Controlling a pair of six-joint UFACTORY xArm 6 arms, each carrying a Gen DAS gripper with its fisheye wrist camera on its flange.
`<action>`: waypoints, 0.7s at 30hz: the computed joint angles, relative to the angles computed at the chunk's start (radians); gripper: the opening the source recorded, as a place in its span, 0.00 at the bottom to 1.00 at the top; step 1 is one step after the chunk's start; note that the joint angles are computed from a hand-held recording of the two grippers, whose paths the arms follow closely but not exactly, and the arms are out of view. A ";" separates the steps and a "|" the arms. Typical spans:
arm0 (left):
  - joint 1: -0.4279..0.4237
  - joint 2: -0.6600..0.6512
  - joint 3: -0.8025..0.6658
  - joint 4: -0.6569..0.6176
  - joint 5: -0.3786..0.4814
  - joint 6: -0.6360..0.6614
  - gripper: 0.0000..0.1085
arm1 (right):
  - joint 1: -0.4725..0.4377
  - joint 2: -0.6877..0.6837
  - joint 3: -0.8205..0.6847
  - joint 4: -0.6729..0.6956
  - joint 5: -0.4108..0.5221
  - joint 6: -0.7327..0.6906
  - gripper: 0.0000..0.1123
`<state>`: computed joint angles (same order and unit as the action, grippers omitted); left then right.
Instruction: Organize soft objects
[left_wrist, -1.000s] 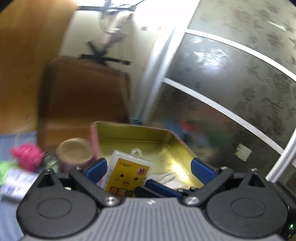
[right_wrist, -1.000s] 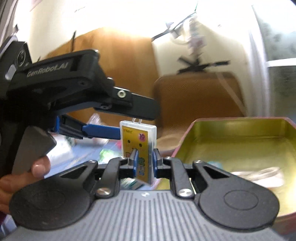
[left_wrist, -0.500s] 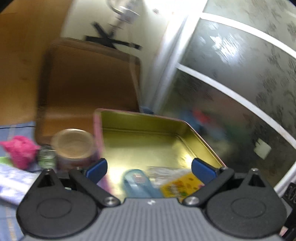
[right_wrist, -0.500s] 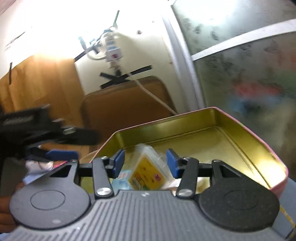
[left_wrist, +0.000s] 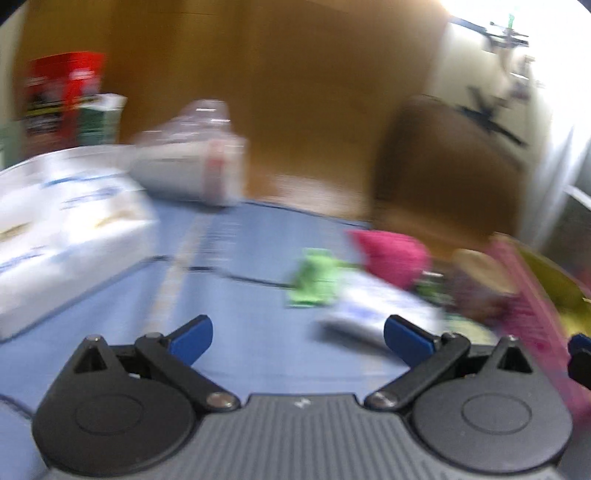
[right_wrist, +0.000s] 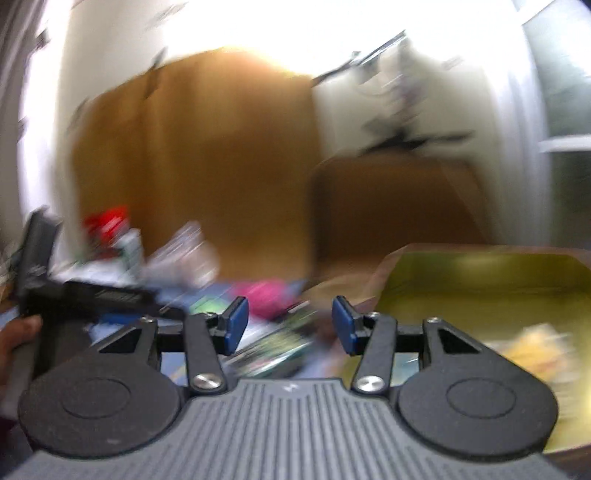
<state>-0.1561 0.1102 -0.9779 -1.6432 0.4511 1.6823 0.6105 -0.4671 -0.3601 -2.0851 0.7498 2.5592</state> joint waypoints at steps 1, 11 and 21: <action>0.010 0.021 -0.017 -0.035 -0.018 0.016 0.94 | -0.039 0.056 -0.052 -0.056 -0.068 0.041 0.47; 0.098 0.045 -0.037 -0.058 0.152 -0.024 0.94 | -0.252 0.554 -0.559 0.085 -0.350 -0.237 0.90; 0.110 0.056 -0.041 -0.011 0.183 -0.092 0.94 | -0.266 0.503 -0.514 -0.204 -0.547 0.114 0.53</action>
<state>-0.0461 0.1658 -1.0185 -1.6541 0.6340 1.5903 0.3450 0.0354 -0.8742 -2.2891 0.2031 2.6736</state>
